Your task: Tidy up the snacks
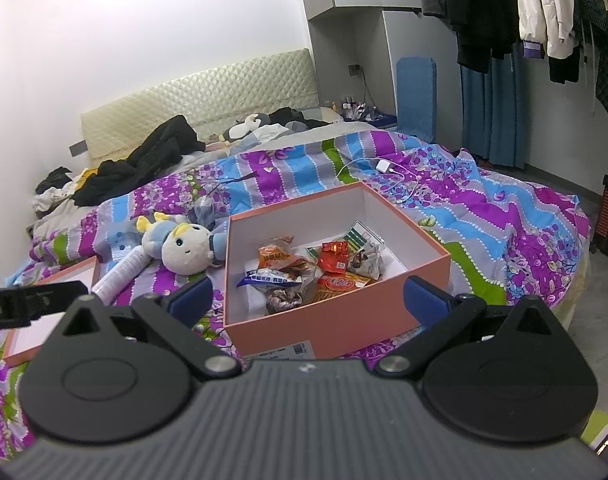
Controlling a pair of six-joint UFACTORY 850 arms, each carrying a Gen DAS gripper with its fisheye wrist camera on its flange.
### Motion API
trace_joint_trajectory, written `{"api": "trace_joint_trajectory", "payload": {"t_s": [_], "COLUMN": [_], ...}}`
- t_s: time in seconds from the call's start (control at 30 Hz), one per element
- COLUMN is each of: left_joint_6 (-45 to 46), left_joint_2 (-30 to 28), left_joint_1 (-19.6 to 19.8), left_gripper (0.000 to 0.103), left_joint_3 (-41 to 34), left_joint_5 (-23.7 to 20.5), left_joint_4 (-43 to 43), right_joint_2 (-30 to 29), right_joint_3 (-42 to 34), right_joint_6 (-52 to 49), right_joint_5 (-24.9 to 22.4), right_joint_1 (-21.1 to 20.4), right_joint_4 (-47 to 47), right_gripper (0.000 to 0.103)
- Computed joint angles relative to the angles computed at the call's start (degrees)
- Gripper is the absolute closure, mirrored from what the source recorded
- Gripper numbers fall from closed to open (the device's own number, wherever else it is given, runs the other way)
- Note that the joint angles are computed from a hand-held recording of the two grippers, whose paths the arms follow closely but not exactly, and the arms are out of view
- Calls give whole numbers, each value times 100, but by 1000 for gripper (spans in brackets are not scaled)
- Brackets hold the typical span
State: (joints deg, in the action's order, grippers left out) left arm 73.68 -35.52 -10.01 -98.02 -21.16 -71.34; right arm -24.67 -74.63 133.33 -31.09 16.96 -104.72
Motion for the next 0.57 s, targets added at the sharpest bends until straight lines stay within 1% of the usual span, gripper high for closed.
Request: {"api": "trace_joint_trajectory", "payload": {"t_s": [0.57], "left_joint_6": [-186], "left_joint_2": [-17], "left_joint_1": [-2], "left_gripper": [3], "left_joint_3": [-26], "left_joint_5": [-40], "left_joint_4": [107], "right_joint_2": [0], "right_joint_3": [-4], "right_joint_6": [-9], "right_joint_5": [-9], "right_joint_1": [14], "right_joint_4": [-29], "right_gripper": [0]}}
